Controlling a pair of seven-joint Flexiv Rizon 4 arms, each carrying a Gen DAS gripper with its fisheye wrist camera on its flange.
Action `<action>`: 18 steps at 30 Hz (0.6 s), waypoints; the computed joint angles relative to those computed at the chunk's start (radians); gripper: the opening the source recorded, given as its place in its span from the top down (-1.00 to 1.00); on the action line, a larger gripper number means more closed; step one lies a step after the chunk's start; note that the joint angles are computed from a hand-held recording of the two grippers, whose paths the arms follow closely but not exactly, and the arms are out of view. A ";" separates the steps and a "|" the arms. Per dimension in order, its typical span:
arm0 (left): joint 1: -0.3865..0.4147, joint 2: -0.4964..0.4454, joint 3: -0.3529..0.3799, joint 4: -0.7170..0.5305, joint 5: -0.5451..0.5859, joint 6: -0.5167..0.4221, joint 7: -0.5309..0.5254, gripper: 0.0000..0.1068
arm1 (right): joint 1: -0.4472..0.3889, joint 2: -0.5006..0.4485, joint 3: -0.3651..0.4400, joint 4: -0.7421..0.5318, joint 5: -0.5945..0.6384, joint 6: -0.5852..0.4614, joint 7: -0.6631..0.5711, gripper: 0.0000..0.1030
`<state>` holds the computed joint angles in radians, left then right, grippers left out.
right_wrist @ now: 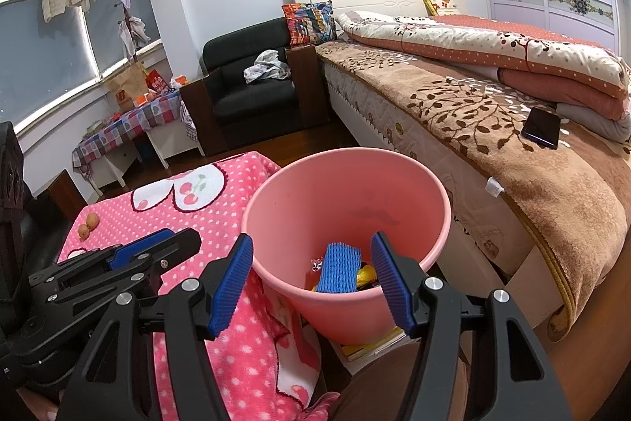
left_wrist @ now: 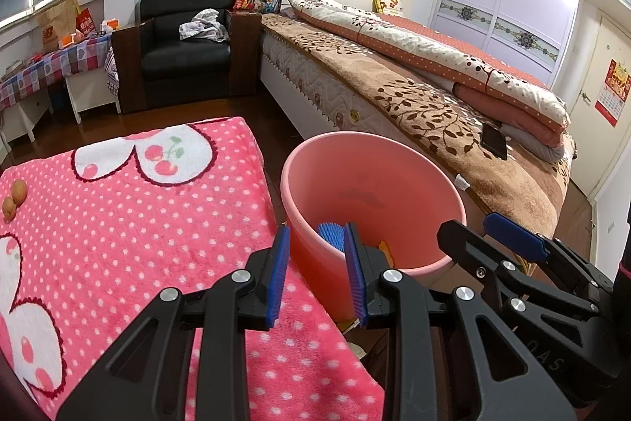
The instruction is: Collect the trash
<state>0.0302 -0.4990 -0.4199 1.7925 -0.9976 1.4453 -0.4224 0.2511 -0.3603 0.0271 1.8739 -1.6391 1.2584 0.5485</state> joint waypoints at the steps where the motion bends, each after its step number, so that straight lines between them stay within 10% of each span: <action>1: 0.000 0.000 0.000 0.000 0.000 0.000 0.000 0.47 | 0.000 0.002 0.000 0.001 0.000 0.000 0.000 -0.19; 18: 0.003 -0.026 0.054 -0.035 0.103 -0.016 -0.129 0.47 | 0.006 -0.021 0.002 -0.016 0.027 0.032 -0.061 -0.19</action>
